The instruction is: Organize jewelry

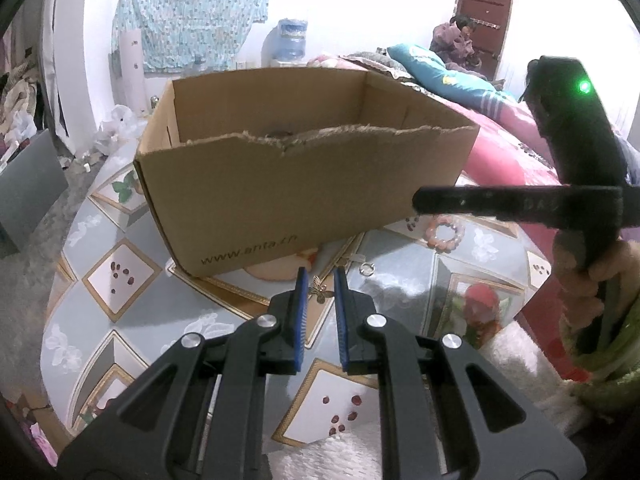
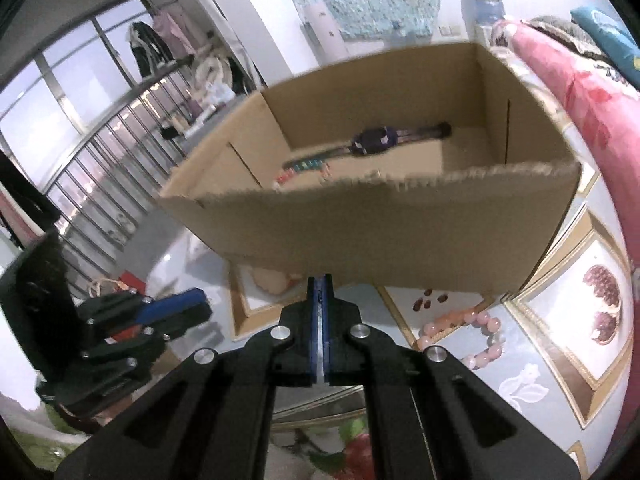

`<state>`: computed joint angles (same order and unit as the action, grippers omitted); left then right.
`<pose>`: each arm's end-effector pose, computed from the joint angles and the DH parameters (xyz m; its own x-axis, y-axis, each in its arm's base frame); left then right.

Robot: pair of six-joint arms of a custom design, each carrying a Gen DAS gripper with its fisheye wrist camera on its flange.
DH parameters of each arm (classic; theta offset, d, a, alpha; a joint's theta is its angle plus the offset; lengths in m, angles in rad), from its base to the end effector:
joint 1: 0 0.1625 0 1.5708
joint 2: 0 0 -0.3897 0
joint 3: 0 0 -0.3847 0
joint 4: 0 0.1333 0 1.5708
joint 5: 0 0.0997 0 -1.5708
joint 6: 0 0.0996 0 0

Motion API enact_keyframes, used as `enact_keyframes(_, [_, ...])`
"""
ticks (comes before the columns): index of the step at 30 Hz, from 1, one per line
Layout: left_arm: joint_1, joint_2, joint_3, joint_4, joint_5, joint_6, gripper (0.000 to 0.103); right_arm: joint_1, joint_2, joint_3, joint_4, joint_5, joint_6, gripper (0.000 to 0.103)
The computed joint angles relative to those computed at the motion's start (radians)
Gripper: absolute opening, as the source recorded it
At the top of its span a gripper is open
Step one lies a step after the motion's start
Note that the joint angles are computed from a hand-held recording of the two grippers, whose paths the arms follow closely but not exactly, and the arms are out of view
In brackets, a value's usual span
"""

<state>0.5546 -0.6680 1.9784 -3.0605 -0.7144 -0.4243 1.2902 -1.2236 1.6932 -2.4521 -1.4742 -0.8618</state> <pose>-0.3278 -0.4483 -0.0143 -0.7632 0.2296 -0.6040 0.5731 0.6723 -0.4686 -0.0307 -0.6225 0.3039 -0.8223 -0.5131 0.2462 -0.5688 0.7544 -0.3276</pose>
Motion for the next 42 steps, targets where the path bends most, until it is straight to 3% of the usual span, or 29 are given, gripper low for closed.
enact_keyframes(7, [-0.030, -0.029, -0.010, -0.091, -0.006, 0.090, 0.012, 0.018, -0.062, -0.011, 0.049, 0.109, -0.051, 0.002])
enact_keyframes(13, [-0.005, -0.017, -0.131, -0.140, -0.032, 0.243, 0.012, 0.044, -0.034, -0.097, 0.052, 0.166, -0.047, 0.002])
enact_keyframes(19, [0.074, 0.058, -0.328, 0.007, -0.047, 0.266, 0.012, 0.079, 0.090, -0.223, 0.009, 0.065, 0.031, 0.002])
enact_keyframes(27, [0.174, 0.160, -0.565, 0.306, -0.046, 0.150, 0.012, 0.116, 0.229, -0.328, -0.093, -0.113, 0.050, 0.004])
enact_keyframes(31, [0.190, 0.174, -0.583, 0.321, -0.047, 0.118, 0.015, 0.114, 0.249, -0.348, -0.096, -0.116, 0.046, 0.010])
enact_keyframes(33, [0.192, 0.181, -0.588, 0.320, -0.033, 0.105, 0.028, 0.109, 0.251, -0.347, -0.105, -0.111, 0.045, 0.021])
enact_keyframes(38, [0.192, 0.176, -0.578, 0.314, -0.014, 0.083, 0.032, 0.099, 0.243, -0.341, -0.108, -0.087, 0.052, 0.027])
enact_keyframes(42, [0.172, 0.158, -0.537, 0.253, 0.012, 0.100, 0.041, 0.092, 0.211, -0.310, -0.116, -0.047, 0.055, 0.040])
